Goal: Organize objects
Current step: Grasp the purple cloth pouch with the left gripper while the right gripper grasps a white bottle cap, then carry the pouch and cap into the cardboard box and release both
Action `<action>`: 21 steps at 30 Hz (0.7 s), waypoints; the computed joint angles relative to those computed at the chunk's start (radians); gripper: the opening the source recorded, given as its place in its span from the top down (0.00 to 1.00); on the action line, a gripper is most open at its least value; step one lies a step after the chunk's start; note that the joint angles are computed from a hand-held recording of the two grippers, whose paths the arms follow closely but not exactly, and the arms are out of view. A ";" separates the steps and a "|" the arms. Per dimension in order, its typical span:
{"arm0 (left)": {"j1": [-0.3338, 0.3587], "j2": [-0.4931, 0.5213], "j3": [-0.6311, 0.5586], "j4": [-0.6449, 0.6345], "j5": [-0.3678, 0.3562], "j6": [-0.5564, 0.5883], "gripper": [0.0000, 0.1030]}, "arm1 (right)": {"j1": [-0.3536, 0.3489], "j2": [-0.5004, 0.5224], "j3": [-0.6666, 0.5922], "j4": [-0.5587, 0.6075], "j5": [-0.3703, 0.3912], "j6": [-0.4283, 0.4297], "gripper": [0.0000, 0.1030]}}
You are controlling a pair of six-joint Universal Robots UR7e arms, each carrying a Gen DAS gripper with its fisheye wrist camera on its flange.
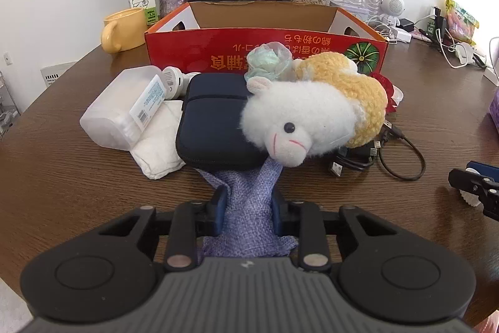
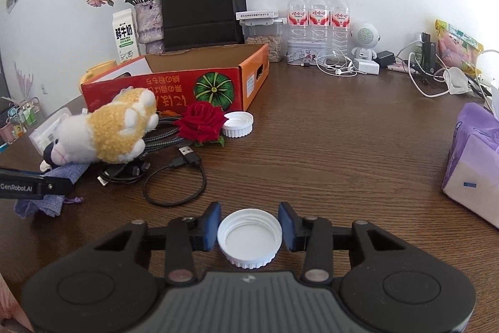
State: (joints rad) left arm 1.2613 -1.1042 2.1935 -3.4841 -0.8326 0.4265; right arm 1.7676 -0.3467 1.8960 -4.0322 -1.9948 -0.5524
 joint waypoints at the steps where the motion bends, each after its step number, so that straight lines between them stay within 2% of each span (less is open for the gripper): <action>1: 0.002 -0.007 0.007 -0.004 -0.007 0.010 0.80 | 0.006 0.003 0.002 -0.002 -0.001 0.005 0.62; 4: 0.007 -0.031 0.030 -0.013 -0.025 0.029 0.87 | 0.025 0.010 0.007 -0.012 -0.003 0.014 0.62; 7: 0.012 -0.062 0.056 -0.025 -0.042 0.050 0.88 | 0.048 0.014 0.011 -0.020 -0.011 0.020 0.62; 21: 0.022 -0.252 0.180 -0.110 -0.151 0.157 0.89 | 0.182 0.051 -0.030 -0.013 -0.083 0.035 0.62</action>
